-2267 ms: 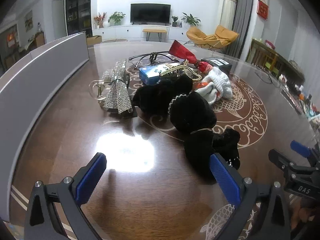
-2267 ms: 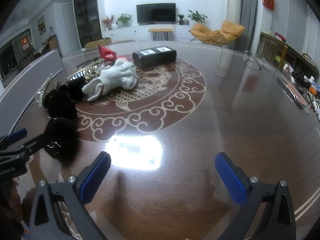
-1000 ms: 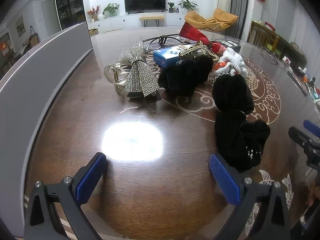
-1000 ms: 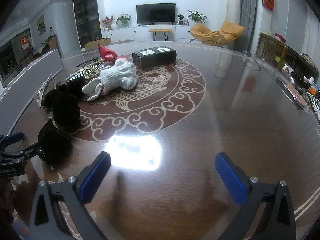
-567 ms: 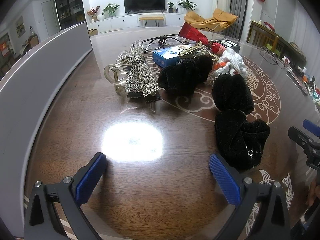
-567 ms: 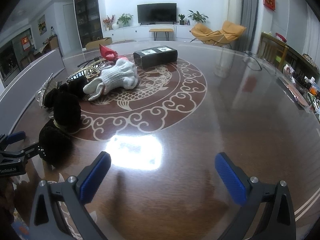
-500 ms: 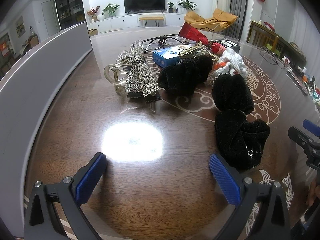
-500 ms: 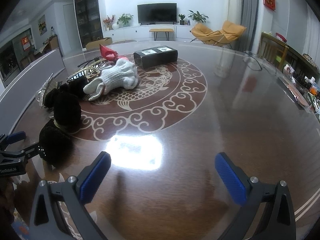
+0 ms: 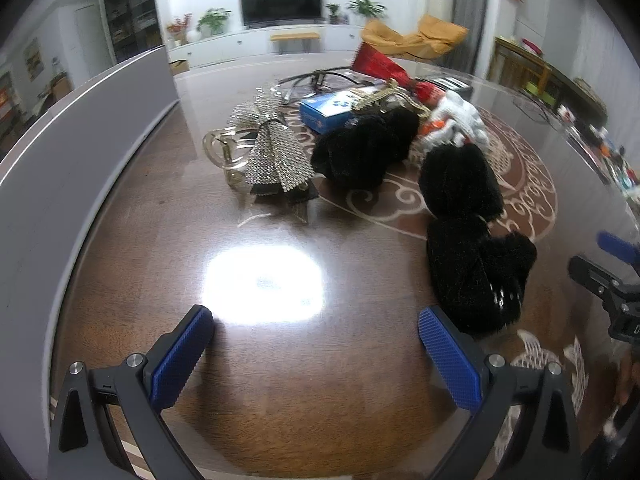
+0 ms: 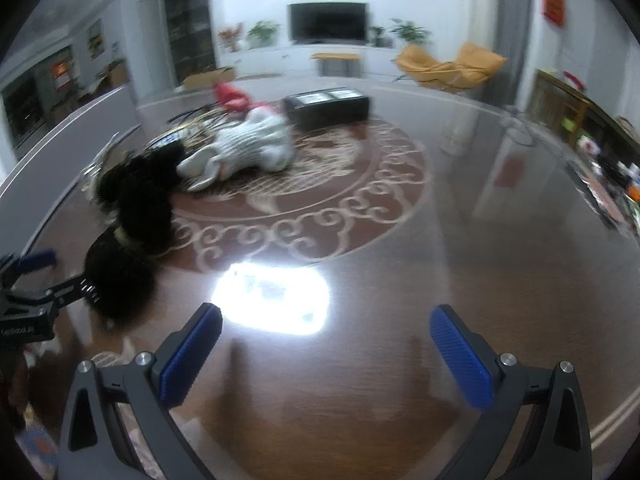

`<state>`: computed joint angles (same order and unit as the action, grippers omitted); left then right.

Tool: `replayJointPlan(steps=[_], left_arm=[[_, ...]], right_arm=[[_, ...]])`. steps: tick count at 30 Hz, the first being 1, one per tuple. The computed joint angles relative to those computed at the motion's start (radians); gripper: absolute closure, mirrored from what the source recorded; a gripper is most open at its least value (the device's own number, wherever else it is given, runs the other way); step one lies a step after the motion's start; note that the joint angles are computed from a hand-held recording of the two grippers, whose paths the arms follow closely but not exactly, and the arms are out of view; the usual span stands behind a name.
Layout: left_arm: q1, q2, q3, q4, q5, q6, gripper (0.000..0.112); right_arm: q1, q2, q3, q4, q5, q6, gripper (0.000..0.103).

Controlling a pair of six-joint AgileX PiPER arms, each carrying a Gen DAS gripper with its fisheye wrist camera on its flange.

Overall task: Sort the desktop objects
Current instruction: 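Grasp the rhinestone bow clip with the left tool while the right tool grasps black scrunchies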

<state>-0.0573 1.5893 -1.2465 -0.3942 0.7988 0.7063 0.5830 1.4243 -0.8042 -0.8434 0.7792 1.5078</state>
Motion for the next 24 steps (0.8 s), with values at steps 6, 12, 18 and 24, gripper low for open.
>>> replayJointPlan(steps=[6,12,18,24], left_arm=[[0.104,-0.018,0.013,-0.038,0.053,0.102,0.009],[0.177,-0.021,0.009,-0.036,0.089,0.128,0.009],[0.183,-0.037,0.03,-0.042,0.071,0.124,0.009],[0.173,-0.043,0.042,-0.043,0.053,0.112,0.009]], right_arm=[[-0.044,0.024,-0.081,0.155,-0.243,-0.233,0.0],[-0.065,0.303,-0.411,0.419,-0.19,-0.589,0.0],[-0.028,0.44,-0.557,0.385,-0.067,-0.624,0.0],[-0.027,0.438,-0.536,0.337,-0.067,-0.592,0.0]])
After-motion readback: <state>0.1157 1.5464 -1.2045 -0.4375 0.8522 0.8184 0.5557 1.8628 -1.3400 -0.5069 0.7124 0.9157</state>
